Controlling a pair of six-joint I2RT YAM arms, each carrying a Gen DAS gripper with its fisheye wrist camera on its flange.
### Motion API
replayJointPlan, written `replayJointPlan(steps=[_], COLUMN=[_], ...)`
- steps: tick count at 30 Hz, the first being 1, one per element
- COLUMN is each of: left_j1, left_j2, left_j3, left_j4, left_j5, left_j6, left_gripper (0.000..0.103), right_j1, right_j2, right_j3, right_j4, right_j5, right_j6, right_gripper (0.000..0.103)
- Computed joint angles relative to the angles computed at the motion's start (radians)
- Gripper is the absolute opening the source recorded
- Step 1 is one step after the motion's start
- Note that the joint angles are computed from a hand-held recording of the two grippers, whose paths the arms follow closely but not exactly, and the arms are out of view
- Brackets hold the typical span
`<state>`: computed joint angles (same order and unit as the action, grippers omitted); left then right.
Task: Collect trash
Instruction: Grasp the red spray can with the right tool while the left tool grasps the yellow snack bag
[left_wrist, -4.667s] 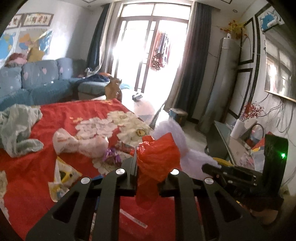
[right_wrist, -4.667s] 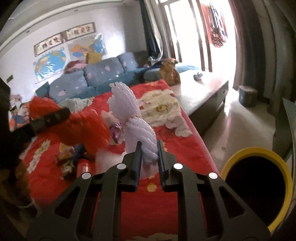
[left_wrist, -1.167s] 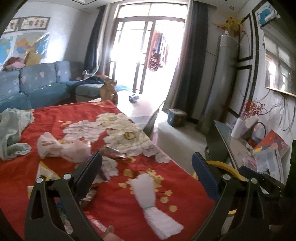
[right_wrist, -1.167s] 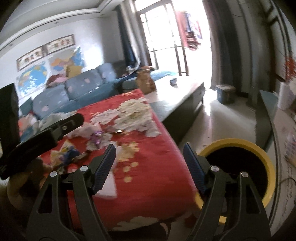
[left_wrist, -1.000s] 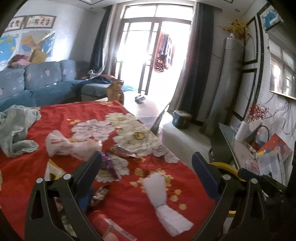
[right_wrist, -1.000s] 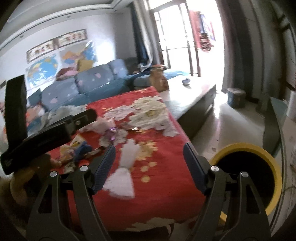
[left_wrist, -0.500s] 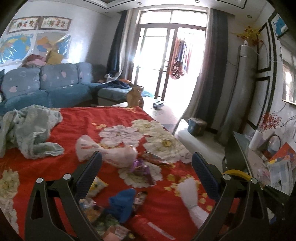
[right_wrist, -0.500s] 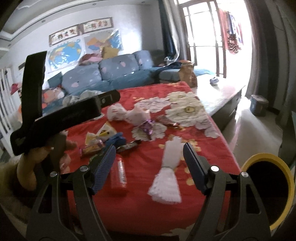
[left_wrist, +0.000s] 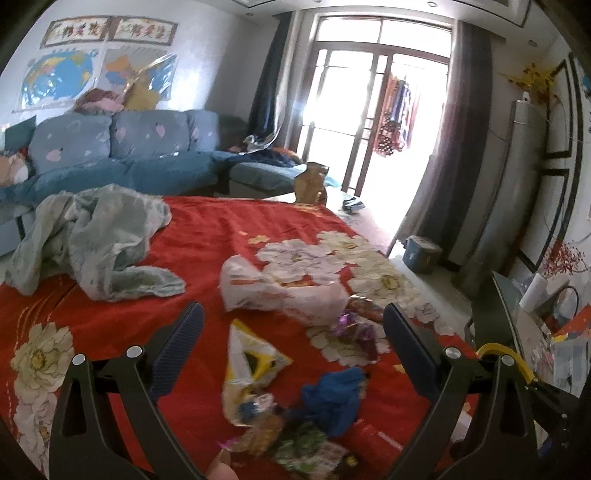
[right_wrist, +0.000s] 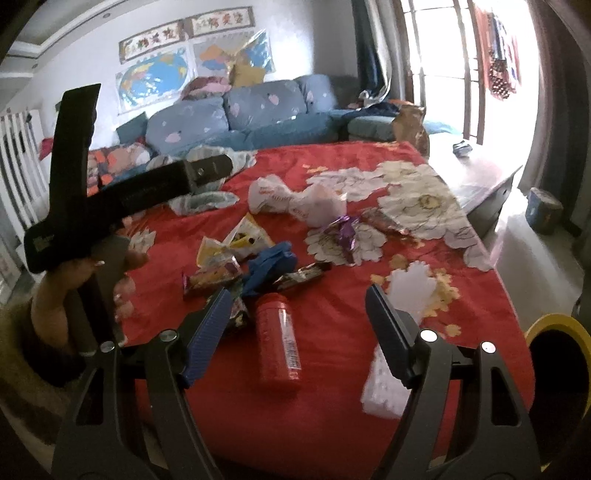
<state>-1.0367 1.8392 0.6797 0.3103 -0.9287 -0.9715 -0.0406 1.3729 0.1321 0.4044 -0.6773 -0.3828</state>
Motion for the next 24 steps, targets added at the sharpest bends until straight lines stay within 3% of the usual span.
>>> replayJointPlan(steps=[10, 15, 24], left_j1=[0.079, 0.111, 0.170], left_j2=[-0.056, -0.035, 0.084], left_j3=[-0.165, -0.216, -0.235], left_j4=[0.058, 0.128, 0.336], left_j5=[0.124, 0.197, 0.407], left_j6=[-0.077, -0.091, -0.033], left_gripper=[0.093, 0.079, 0.043], right_j1=[0.169, 0.206, 0.244], right_j2=[0.220, 0.290, 0.423], right_j3=[0.048, 0.061, 0.105], right_j4=[0.083, 0.125, 0.162], right_j5=[0.121, 0.161, 0.202], right_j6=[0.022, 0.037, 0.046], right_gripper=[0.048, 0.048, 0.047])
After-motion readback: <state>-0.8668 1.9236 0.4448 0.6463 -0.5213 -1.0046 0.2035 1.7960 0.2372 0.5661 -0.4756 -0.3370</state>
